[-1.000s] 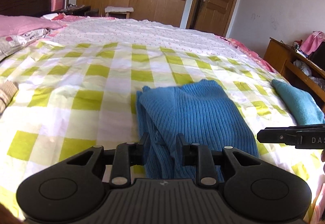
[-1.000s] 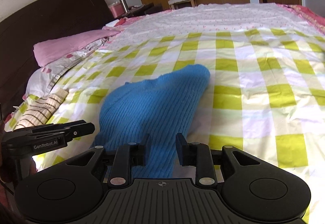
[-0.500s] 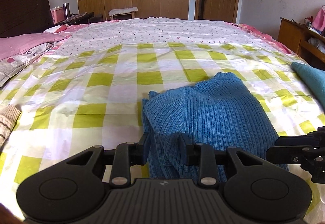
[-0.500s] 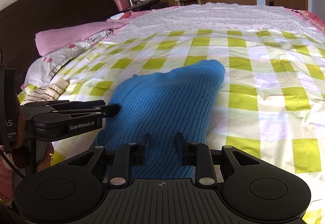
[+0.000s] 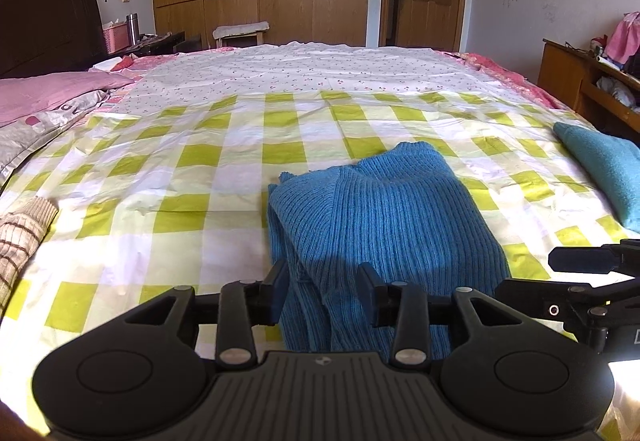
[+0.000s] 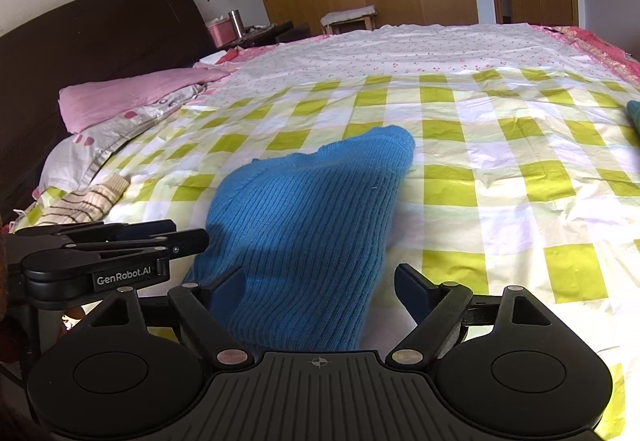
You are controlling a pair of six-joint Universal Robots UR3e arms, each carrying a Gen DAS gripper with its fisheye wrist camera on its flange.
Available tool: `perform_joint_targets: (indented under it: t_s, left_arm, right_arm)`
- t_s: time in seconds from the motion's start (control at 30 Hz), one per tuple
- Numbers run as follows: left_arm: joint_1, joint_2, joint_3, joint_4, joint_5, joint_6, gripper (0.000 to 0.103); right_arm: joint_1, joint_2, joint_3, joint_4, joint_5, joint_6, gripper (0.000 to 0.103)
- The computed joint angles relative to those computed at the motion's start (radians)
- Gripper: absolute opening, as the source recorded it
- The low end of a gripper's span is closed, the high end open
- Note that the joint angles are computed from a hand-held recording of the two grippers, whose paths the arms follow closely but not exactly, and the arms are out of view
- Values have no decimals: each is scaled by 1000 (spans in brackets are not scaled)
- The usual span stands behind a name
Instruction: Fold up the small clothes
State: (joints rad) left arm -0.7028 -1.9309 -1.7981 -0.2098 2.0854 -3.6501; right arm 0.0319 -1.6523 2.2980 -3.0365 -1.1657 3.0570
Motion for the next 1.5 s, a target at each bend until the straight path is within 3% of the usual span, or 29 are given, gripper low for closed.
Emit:
perform_joint_targets:
  t_s: [0.17, 0.73, 1.07, 1.5]
  left_arm:
    - [-43, 24, -20, -19, 43, -40, 53]
    - [-175, 5, -12, -156, 145, -205, 79]
    - [-232, -25, 33, -260, 193, -275, 92]
    - [-269, -21, 45, -316, 245, -331, 95]
  right_arm:
    - [-3, -53, 54, -13, -17, 5, 93]
    - [-14, -208, 184, -2, -43, -16, 95]
    - [43, -195, 221, -36, -161, -20, 95]
    - [78, -171, 247, -71, -233, -8, 95]
